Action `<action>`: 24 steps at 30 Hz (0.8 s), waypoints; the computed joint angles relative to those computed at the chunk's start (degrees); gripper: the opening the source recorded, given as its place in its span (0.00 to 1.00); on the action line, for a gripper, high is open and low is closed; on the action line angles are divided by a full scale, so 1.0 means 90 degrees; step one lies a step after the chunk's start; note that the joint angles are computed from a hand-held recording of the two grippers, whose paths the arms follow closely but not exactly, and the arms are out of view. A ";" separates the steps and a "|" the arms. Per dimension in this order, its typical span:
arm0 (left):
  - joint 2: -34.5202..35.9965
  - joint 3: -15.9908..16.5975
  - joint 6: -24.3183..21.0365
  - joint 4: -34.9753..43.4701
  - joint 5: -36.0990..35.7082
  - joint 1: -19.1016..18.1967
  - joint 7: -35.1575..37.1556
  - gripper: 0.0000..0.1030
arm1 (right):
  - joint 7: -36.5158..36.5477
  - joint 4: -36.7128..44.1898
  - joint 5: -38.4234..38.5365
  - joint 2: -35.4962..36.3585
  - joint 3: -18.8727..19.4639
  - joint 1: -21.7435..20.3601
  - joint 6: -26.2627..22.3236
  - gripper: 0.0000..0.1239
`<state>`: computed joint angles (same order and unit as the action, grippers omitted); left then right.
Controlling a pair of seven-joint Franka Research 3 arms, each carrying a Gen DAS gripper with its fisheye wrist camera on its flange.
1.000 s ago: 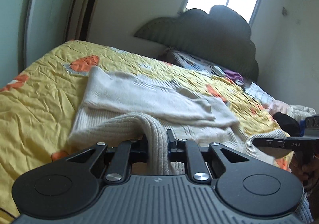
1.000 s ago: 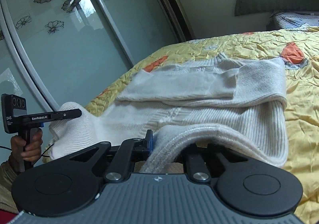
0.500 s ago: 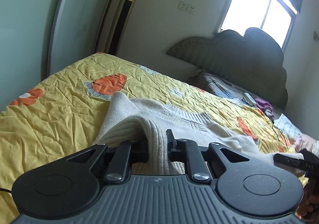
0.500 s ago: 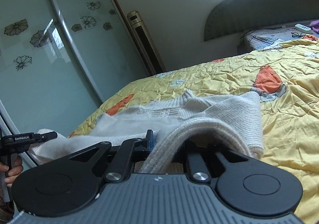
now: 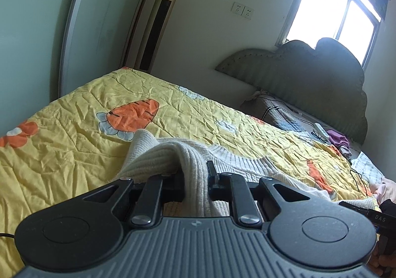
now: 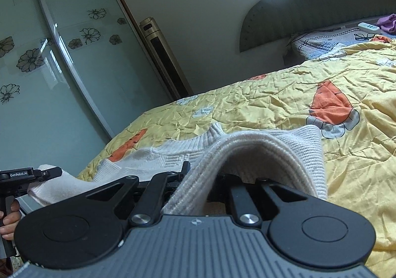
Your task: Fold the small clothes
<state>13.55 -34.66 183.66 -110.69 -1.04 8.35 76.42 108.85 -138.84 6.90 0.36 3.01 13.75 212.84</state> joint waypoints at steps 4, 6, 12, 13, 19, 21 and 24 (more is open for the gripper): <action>0.0348 0.1200 -0.0214 0.0605 0.0475 -0.1143 -0.0474 0.15 | 0.0261 0.0365 -0.0035 0.0362 -0.0020 -0.0113 -0.0035 0.11; 0.0548 0.1760 -0.0397 0.0945 0.0782 -0.1664 -0.0729 0.15 | 0.0511 0.0547 -0.0181 0.0529 -0.0011 -0.0234 -0.0123 0.11; 0.1227 0.2382 -0.1137 0.1906 0.1305 -0.2275 -0.1193 0.15 | 0.1106 0.0972 -0.0774 0.0867 0.0145 -0.0668 -0.0587 0.15; 0.1296 0.2387 -0.1269 0.1989 0.1337 -0.2283 -0.1200 0.15 | 0.1310 0.1021 -0.0958 0.0900 0.0204 -0.0787 -0.0678 0.15; 0.1454 0.2070 -0.1671 0.2190 0.1042 -0.2027 -0.1125 0.18 | 0.2333 0.1131 -0.2125 0.1026 0.0519 -0.1411 -0.0683 0.34; 0.1542 0.1760 -0.1892 0.2368 0.0682 -0.1788 -0.0880 0.24 | 0.2808 0.1221 -0.2660 0.1105 0.0606 -0.1638 -0.0536 0.41; 0.1794 0.1284 -0.2157 0.2731 -0.0204 -0.1419 -0.0688 0.36 | 0.2793 0.1332 -0.2503 0.1186 0.0497 -0.1499 -0.0497 0.44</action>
<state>29.70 -23.10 164.24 -86.11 -2.87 -4.43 70.24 133.98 -126.85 -15.63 11.04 7.48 0.27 208.37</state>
